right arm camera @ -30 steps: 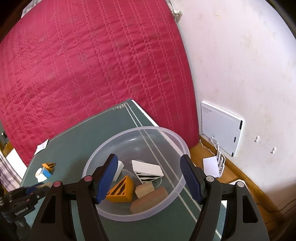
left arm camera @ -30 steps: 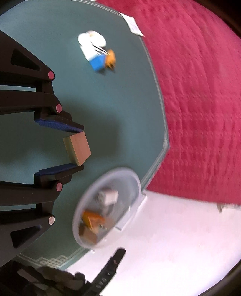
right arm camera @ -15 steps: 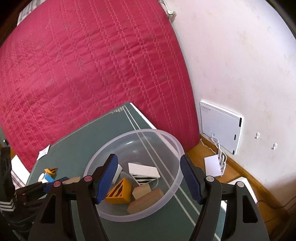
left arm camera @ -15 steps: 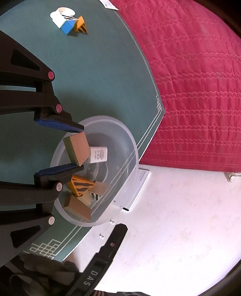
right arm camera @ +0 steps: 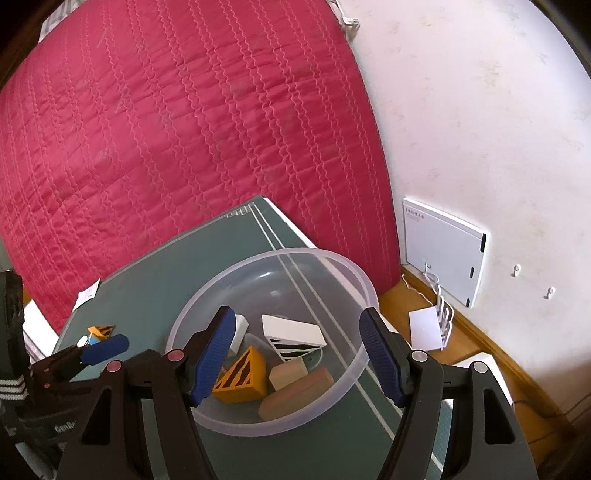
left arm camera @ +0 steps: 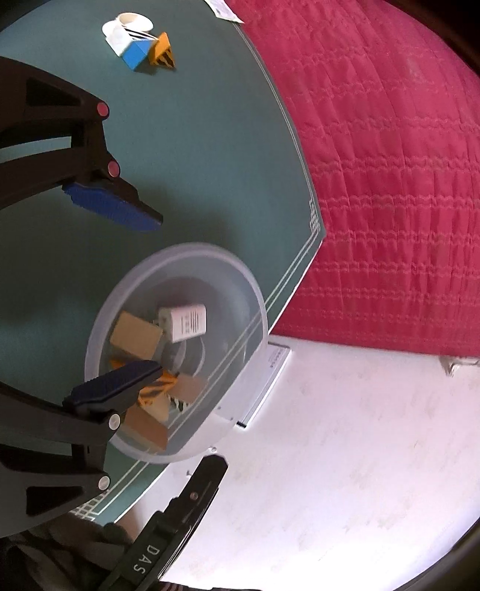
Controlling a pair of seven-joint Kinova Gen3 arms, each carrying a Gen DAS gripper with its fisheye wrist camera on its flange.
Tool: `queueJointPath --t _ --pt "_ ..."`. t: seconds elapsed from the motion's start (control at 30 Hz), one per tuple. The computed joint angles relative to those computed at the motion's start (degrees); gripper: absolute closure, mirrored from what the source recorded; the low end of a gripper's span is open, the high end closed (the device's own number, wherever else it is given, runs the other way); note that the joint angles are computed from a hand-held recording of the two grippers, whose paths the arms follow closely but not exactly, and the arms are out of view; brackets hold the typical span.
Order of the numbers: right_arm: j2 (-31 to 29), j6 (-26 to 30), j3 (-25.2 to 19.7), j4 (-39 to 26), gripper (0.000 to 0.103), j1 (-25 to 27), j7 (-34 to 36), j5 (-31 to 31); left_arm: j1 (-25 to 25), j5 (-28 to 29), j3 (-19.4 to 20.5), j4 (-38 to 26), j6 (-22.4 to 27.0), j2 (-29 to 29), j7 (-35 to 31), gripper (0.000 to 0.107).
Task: Organize rigid objects
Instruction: 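Lower the brown wooden block into the bowl and open the left gripper, then move the left gripper back to the pile toward the striped triangle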
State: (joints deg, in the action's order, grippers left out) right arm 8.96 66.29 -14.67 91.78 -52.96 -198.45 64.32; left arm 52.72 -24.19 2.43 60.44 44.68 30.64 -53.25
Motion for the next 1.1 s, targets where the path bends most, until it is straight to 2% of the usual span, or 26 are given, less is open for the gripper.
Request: queueJointPath --t 0.17,0.6,1.1 --pt "0.36 0.2 0.04 -0.3 0.032 -0.2 0.47 -0.16 0.81 -1.84 -1.45 1.96 0.24 -1.14 3.16 0.03" --pt "1.65 1.03 0.41 -1.23 0.032 -1.53 1.92 -0.16 2.36 -8.16 -2.54 5.16 2.42 -2.31 10.47 0.012" --pt "5.89 4.18 1.98 -5.15 0.032 -6.36 7.65 1.68 0.4 -14.55 -2.06 12.74 2.75 -6.62 20.89 0.008"
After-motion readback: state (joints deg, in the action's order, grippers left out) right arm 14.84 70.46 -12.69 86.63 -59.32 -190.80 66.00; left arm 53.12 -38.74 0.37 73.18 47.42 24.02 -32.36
